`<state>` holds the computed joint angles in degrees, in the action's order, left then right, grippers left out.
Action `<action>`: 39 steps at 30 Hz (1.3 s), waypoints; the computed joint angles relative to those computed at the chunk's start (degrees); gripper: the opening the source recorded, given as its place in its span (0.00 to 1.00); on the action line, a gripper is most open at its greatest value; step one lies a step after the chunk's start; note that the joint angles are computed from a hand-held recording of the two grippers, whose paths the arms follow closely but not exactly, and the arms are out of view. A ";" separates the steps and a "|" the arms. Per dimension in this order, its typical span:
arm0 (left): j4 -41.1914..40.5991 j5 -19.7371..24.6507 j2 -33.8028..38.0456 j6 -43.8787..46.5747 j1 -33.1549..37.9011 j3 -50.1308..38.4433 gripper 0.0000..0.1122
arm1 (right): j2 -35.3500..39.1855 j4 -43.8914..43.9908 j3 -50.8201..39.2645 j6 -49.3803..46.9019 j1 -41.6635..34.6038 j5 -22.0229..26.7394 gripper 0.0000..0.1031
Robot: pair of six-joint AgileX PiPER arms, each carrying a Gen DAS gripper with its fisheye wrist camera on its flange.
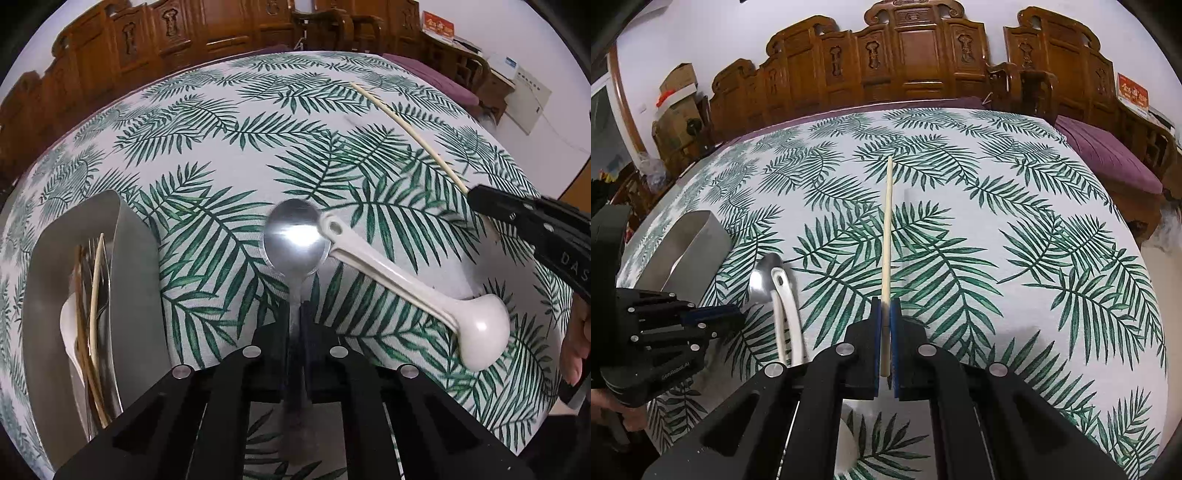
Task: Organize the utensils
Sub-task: 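Grasp the second metal spoon with the left gripper and lift it, then lower the metal spoon into the tray and open the left gripper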
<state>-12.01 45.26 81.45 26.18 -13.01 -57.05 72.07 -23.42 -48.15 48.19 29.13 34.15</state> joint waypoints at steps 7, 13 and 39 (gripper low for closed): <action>-2.16 3.07 -3.96 4.04 2.36 -0.23 0.04 | -0.78 -1.43 -0.63 1.42 2.15 0.92 0.06; -3.72 6.61 -7.19 6.30 4.90 -2.18 0.05 | -1.51 -3.46 -1.99 3.68 5.29 2.25 0.06; -13.69 13.26 -8.49 19.97 23.78 -7.52 0.05 | 1.57 -7.99 -9.32 8.87 16.03 5.31 0.06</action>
<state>-25.70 58.52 72.96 46.15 10.77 -64.57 73.64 -31.41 -57.46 57.06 45.16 39.47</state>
